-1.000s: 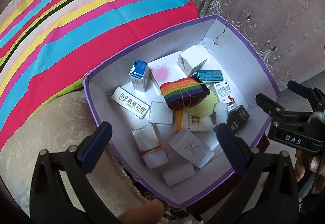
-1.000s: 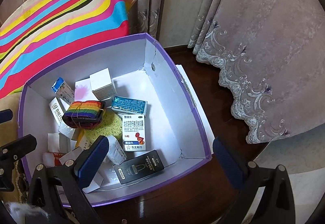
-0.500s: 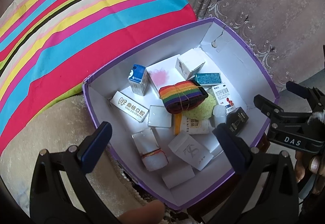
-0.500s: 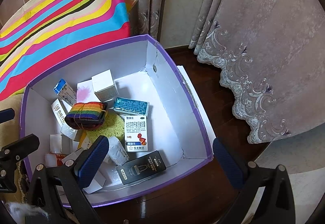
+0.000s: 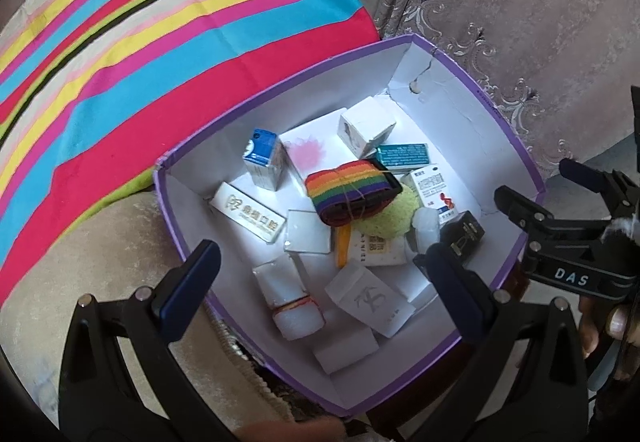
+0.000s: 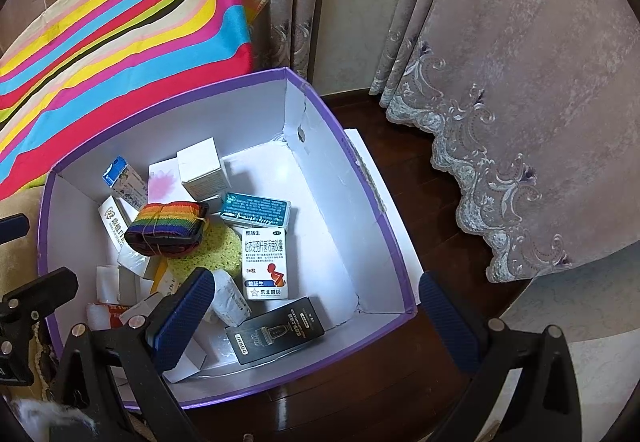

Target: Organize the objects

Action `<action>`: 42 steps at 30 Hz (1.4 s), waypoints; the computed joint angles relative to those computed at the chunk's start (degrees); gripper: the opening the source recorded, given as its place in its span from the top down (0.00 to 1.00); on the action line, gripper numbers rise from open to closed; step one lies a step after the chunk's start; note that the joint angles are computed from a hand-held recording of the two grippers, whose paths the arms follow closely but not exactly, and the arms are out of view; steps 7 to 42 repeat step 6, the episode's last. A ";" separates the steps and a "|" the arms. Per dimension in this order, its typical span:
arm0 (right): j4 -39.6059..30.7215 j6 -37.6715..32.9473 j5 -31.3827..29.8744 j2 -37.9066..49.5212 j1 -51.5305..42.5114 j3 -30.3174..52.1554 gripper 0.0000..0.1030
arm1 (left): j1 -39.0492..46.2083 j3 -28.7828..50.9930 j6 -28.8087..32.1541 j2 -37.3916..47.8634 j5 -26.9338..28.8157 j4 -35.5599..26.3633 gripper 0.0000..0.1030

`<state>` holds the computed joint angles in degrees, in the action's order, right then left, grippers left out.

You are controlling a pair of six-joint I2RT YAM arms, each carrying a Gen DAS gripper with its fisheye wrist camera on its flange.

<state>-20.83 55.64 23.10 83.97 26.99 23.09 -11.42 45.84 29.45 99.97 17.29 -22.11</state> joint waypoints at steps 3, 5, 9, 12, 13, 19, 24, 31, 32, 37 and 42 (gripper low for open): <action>0.19 0.33 -0.02 0.20 0.18 -0.11 0.00 | -0.54 -0.74 -0.10 -0.04 -0.29 1.00 0.00; 0.23 0.27 -0.03 0.19 0.07 -0.22 0.00 | -0.80 -1.35 -0.17 -0.35 -0.68 1.84 0.00; 0.29 0.75 0.01 0.48 0.37 -0.18 0.00 | -0.78 -1.43 -0.27 -0.30 -0.74 2.02 0.00; 0.29 0.75 0.01 0.48 0.37 -0.18 0.00 | -0.78 -1.43 -0.27 -0.30 -0.74 2.02 0.00; 0.29 0.75 0.01 0.48 0.37 -0.18 0.00 | -0.78 -1.43 -0.27 -0.30 -0.74 2.02 0.00; 0.29 0.75 0.01 0.48 0.37 -0.18 0.00 | -0.78 -1.43 -0.27 -0.30 -0.74 2.02 0.00; 0.29 0.75 0.01 0.48 0.37 -0.18 0.00 | -0.78 -1.43 -0.27 -0.30 -0.74 2.02 0.00; 0.29 0.75 0.01 0.48 0.37 -0.18 0.00 | -0.78 -1.43 -0.27 -0.30 -0.74 2.02 0.00; 0.29 0.75 0.01 0.48 0.37 -0.18 0.00 | -0.78 -1.43 -0.27 -0.30 -0.74 2.02 0.00; 0.29 0.75 0.01 0.48 0.37 -0.18 0.00 | -0.78 -1.43 -0.27 -0.30 -0.74 2.02 0.00; 0.29 0.75 0.01 0.48 0.37 -0.18 0.00 | -0.78 -1.43 -0.27 -0.30 -0.74 2.02 0.00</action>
